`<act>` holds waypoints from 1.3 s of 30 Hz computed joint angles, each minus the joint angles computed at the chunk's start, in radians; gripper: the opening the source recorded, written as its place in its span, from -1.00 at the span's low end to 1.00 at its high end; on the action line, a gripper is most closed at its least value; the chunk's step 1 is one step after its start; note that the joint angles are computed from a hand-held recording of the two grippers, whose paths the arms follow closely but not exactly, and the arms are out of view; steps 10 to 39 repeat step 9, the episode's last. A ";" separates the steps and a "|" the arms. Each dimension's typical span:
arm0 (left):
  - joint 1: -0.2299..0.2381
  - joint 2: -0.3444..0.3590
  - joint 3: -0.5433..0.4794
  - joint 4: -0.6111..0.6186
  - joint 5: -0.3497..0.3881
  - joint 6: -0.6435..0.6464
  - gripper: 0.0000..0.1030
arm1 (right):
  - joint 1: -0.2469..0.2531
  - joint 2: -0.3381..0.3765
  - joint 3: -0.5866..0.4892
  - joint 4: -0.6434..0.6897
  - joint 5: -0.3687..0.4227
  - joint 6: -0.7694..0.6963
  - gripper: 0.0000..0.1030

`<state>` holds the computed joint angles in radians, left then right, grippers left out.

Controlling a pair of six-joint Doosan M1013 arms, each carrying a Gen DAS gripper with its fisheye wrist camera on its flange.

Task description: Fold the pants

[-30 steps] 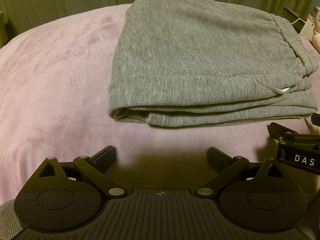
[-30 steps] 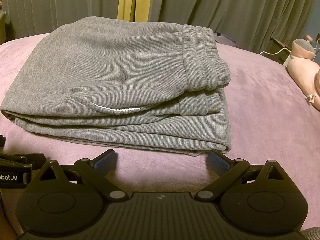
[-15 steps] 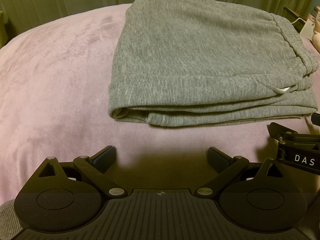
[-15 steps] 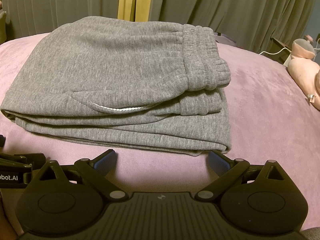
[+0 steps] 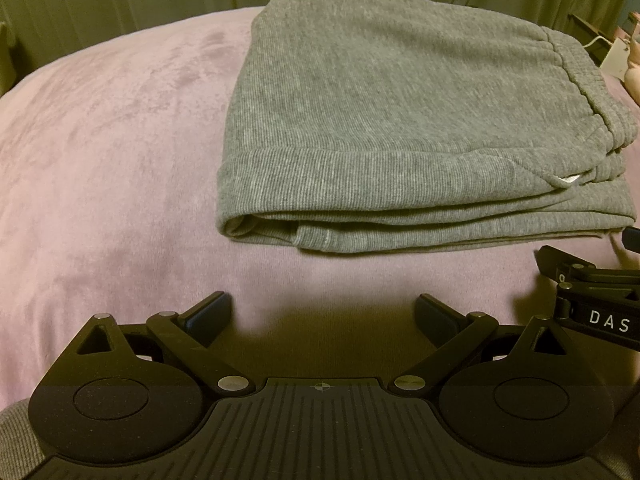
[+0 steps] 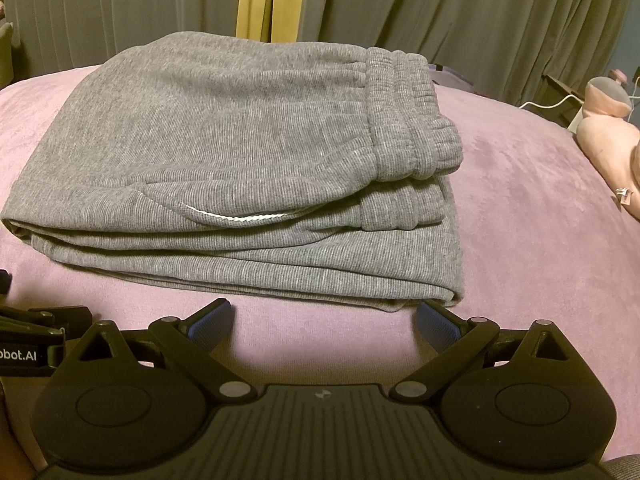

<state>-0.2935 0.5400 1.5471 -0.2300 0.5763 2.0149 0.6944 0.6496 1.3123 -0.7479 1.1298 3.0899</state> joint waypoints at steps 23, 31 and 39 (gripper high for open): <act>0.015 0.005 -0.006 -0.037 0.006 0.011 0.97 | 0.000 0.000 0.000 0.000 0.000 0.000 0.92; 0.015 0.005 -0.006 -0.037 0.006 0.011 0.97 | 0.000 0.000 0.000 0.000 0.000 0.000 0.92; 0.015 0.005 -0.006 -0.037 0.006 0.011 0.97 | 0.000 0.000 0.000 0.000 0.000 0.000 0.92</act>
